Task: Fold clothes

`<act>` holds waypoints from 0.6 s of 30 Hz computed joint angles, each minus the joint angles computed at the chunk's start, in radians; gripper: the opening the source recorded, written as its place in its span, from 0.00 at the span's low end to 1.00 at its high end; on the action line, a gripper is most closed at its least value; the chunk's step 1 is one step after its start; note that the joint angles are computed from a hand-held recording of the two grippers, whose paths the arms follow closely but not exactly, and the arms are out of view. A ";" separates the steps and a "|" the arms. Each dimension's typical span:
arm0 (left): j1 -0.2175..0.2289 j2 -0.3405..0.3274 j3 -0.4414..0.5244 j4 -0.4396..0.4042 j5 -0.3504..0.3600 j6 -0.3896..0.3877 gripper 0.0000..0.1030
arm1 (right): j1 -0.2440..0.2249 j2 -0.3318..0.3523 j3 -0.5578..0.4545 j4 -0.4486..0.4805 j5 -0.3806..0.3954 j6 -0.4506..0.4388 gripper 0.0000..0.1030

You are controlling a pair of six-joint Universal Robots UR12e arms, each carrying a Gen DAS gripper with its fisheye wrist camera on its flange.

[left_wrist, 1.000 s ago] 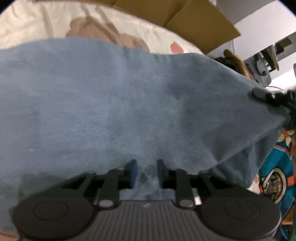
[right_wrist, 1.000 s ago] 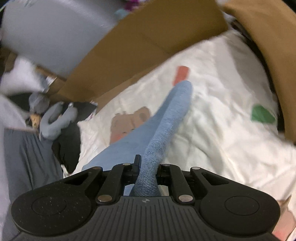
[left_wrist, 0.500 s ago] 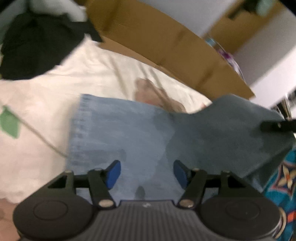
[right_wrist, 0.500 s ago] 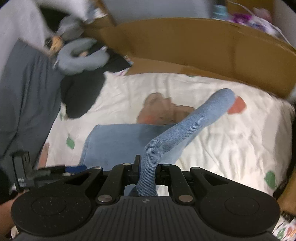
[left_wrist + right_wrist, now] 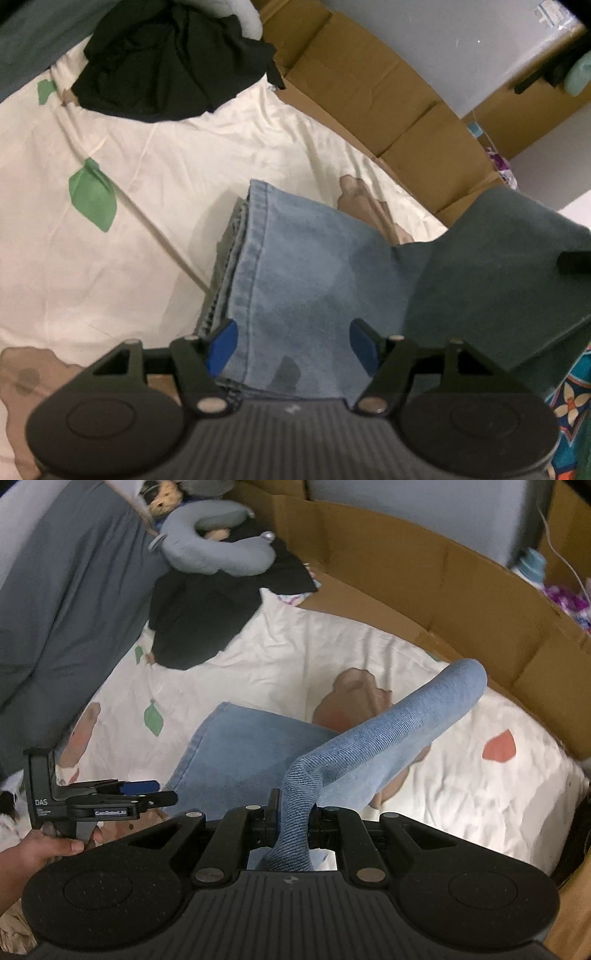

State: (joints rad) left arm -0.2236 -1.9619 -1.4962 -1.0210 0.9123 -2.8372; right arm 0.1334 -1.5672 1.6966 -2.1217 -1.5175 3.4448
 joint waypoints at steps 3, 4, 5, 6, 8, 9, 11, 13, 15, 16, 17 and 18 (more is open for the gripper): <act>0.007 -0.009 0.003 -0.016 -0.023 -0.018 0.57 | 0.030 0.018 -0.013 -0.020 -0.010 -0.009 0.08; 0.010 -0.014 0.005 -0.026 -0.031 -0.027 0.54 | 0.041 0.023 -0.014 -0.031 -0.013 -0.012 0.09; 0.010 -0.018 0.005 -0.019 -0.025 -0.035 0.51 | 0.052 0.028 -0.014 -0.043 -0.016 -0.015 0.08; 0.010 -0.022 0.004 -0.011 -0.018 -0.044 0.49 | 0.062 0.032 -0.012 -0.055 -0.017 -0.020 0.09; 0.011 -0.027 0.002 -0.001 -0.009 -0.061 0.44 | 0.081 0.044 -0.007 -0.079 -0.017 -0.024 0.09; 0.013 -0.028 0.001 0.001 -0.008 -0.069 0.43 | 0.086 0.049 -0.005 -0.090 -0.014 -0.016 0.09; 0.018 -0.027 -0.001 0.002 -0.012 -0.074 0.41 | 0.096 0.059 0.001 -0.123 0.000 0.006 0.09; 0.025 -0.023 -0.001 0.002 -0.018 -0.075 0.41 | 0.105 0.071 0.008 -0.160 0.011 0.022 0.09; 0.031 -0.018 -0.002 0.002 -0.022 -0.077 0.41 | 0.114 0.085 0.009 -0.187 0.009 0.039 0.09; 0.034 -0.015 -0.001 0.000 -0.023 -0.079 0.41 | 0.117 0.093 0.009 -0.199 0.008 0.050 0.09; 0.038 -0.013 0.000 -0.002 -0.025 -0.080 0.41 | 0.121 0.100 0.008 -0.211 0.006 0.061 0.09; 0.040 -0.011 0.005 -0.003 -0.019 -0.085 0.41 | 0.125 0.108 0.007 -0.223 0.004 0.070 0.09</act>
State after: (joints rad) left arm -0.1840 -1.9734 -1.4911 -1.0244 0.8931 -2.9219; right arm 0.2588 -1.4591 1.7038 -2.3447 -1.5138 3.5151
